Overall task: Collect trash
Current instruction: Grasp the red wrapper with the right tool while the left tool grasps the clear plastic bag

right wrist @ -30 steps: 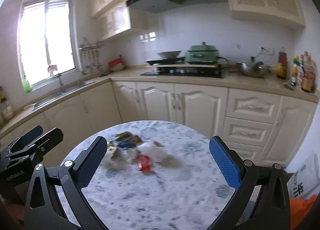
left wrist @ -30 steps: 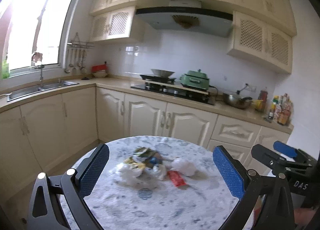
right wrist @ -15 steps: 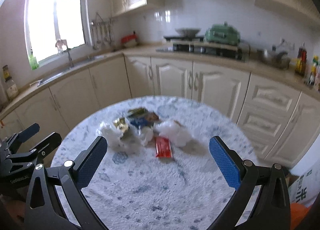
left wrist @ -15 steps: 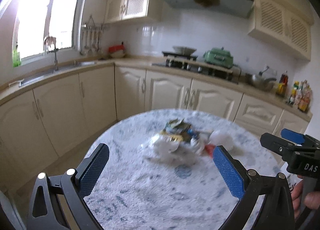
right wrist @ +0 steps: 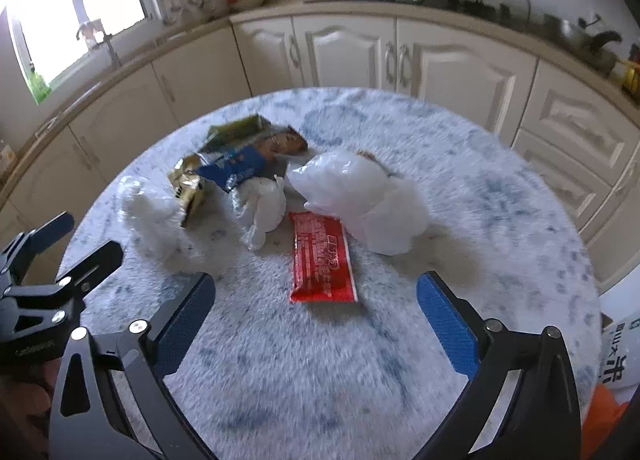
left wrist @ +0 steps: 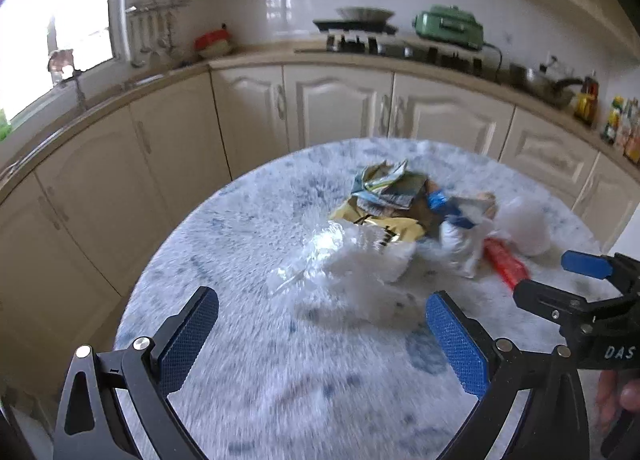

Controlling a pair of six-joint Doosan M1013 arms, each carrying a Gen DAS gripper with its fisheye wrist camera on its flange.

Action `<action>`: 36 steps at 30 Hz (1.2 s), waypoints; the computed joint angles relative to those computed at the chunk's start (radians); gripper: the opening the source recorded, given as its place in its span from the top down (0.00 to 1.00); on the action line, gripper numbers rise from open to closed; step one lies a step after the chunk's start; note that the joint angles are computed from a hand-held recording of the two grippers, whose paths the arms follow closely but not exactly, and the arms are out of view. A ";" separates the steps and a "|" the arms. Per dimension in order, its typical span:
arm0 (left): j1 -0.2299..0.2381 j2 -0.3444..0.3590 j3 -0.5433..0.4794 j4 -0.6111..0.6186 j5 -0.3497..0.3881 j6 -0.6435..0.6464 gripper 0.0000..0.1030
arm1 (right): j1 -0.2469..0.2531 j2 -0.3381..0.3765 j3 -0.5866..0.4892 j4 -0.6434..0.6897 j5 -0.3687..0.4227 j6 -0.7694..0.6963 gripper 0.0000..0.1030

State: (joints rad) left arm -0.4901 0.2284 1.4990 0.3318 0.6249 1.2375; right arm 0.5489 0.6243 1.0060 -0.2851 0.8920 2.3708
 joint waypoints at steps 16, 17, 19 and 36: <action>0.094 0.120 -0.153 -0.381 0.083 0.314 0.89 | 0.008 0.023 -0.018 -0.023 0.015 -0.077 0.74; 0.103 0.114 -0.146 -0.404 0.074 0.327 0.89 | 0.007 0.012 0.001 -0.008 -0.006 -0.073 0.74; 0.105 0.099 -0.123 -0.391 0.055 0.315 0.89 | 0.007 -0.011 0.042 0.010 -0.046 -0.058 0.74; 0.083 -0.026 0.025 -0.440 -0.037 0.315 0.90 | 0.045 -0.153 0.240 -0.040 -0.190 0.083 0.74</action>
